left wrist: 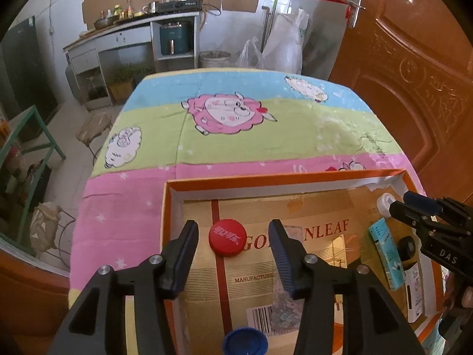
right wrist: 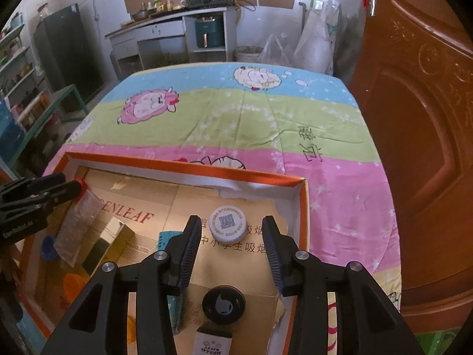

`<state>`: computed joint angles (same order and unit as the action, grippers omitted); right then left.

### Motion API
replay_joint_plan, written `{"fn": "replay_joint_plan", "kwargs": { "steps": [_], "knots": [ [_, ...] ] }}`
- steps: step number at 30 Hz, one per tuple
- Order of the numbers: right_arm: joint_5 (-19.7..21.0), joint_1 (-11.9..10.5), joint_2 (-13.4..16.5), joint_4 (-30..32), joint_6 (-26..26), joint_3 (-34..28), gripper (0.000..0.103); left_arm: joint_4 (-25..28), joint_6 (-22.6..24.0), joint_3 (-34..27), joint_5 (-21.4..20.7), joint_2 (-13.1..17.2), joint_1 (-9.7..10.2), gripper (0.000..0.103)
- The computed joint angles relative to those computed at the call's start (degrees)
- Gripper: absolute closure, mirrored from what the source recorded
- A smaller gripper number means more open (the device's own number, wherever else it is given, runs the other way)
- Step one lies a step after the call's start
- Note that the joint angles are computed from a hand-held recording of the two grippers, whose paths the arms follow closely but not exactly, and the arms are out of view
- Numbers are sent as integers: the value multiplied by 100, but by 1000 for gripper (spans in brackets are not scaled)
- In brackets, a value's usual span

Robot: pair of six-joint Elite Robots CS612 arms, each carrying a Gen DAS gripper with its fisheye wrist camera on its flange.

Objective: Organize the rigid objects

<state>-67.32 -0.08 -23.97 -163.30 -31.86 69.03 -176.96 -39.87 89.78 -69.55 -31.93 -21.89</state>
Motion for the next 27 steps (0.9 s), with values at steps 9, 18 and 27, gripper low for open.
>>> {"fn": "replay_joint_plan", "kwargs": {
  "steps": [9, 18, 27],
  "knots": [
    [109, -60, -214, -448, 194, 398, 57, -245, -4, 230, 338, -167, -129, 54],
    [225, -146, -443, -851, 378, 828, 56, -571, -83, 564, 624, -387, -301, 54],
    [330, -236, -735, -1344, 463, 1359, 56, -812, -127, 830, 826, -553, -477, 54]
  ]
}}
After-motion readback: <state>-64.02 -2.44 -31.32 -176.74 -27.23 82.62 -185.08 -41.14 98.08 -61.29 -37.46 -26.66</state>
